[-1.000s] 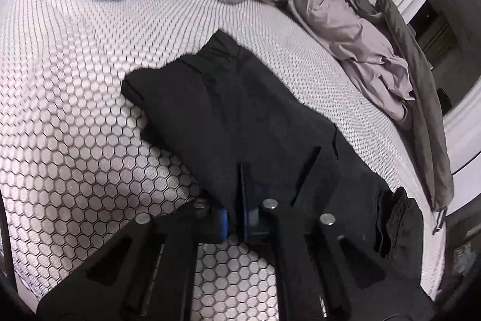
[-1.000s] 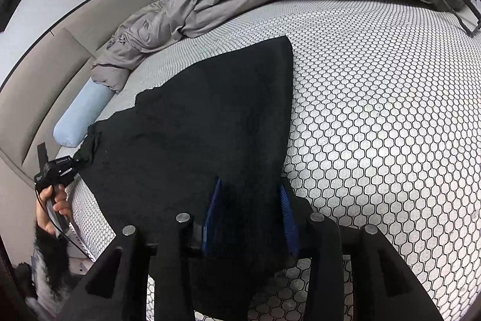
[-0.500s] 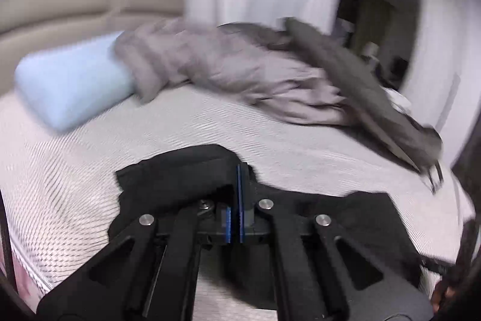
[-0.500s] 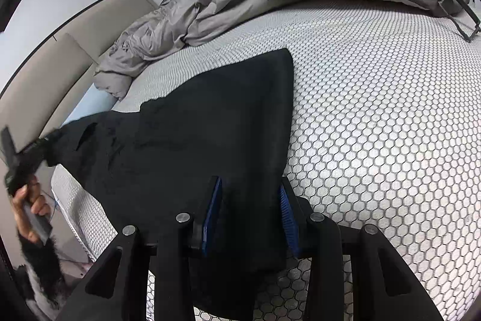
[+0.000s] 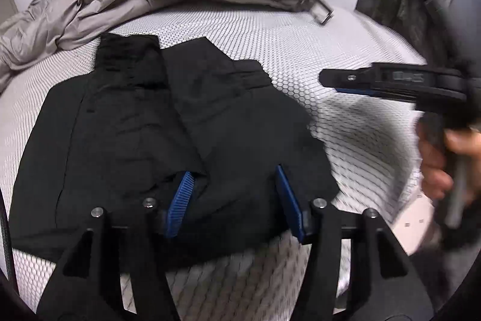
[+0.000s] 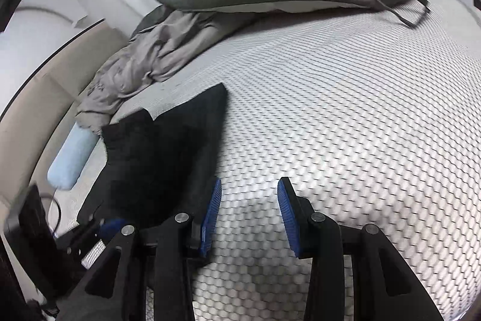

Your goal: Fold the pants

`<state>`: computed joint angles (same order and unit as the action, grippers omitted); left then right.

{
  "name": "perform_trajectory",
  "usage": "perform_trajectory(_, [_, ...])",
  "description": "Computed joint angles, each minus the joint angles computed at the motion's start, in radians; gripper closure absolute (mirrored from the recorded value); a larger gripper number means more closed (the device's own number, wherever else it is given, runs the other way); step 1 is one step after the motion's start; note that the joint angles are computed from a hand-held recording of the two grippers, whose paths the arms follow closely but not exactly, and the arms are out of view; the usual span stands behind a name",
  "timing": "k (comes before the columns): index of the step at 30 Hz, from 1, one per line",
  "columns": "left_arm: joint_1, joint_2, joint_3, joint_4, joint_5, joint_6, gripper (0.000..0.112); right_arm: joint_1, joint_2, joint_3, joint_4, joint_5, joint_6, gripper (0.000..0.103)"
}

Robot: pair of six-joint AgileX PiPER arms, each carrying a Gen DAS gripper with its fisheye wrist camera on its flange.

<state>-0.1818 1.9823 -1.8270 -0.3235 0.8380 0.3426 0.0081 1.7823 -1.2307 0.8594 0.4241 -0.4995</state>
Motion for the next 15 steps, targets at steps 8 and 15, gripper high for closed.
perform_trajectory(8, [0.264, -0.254, 0.215, -0.333, 0.04, 0.382, 0.039, 0.049, -0.004, -0.027, 0.047, 0.04, -0.071, 0.064])
perform_trajectory(15, [0.37, -0.124, 0.114, -0.056, -0.097, 0.141, 0.039, 0.251, 0.046, -0.152, -0.119, 0.025, 0.018, 0.051])
